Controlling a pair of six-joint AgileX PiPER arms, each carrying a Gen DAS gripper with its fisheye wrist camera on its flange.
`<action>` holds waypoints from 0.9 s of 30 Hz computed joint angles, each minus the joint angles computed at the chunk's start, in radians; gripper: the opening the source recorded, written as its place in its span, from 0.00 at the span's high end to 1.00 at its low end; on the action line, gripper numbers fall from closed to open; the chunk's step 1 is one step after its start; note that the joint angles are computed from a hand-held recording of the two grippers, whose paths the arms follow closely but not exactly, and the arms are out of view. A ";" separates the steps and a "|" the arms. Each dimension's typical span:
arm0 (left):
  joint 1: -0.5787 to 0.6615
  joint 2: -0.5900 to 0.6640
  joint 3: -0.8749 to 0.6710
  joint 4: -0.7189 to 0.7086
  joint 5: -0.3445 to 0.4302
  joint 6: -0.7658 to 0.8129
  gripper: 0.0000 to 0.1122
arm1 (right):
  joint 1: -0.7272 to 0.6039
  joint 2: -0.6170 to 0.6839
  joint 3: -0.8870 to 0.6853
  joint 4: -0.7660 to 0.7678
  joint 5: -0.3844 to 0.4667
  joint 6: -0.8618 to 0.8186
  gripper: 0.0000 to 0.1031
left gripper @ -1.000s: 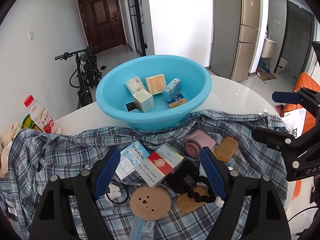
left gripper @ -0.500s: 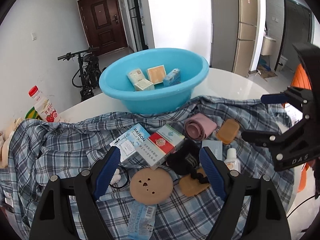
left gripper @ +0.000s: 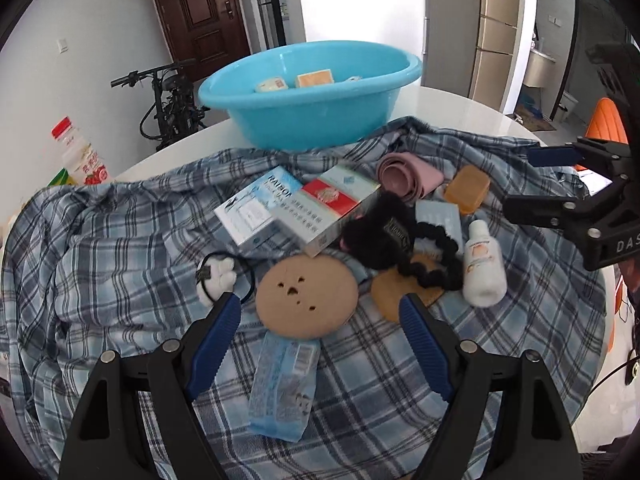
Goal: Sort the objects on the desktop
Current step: 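Move both tools toward the items on the plaid shirt, then grasp the light blue barcode tissue packet with the left tool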
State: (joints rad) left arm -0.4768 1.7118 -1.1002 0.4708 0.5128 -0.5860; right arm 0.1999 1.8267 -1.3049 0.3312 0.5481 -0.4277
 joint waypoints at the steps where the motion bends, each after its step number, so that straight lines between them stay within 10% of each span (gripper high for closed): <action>1: 0.002 -0.003 0.013 0.011 -0.005 -0.012 0.26 | 0.000 -0.009 0.022 0.016 -0.014 -0.015 0.05; 27: 0.093 0.056 0.143 -0.103 -0.138 0.080 0.26 | -0.026 -0.039 0.296 0.400 -0.153 -0.275 0.05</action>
State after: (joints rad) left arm -0.3837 1.7682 -0.9572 0.3674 0.3753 -0.5063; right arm 0.1737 1.7878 -1.0091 0.7314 0.3950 -0.7030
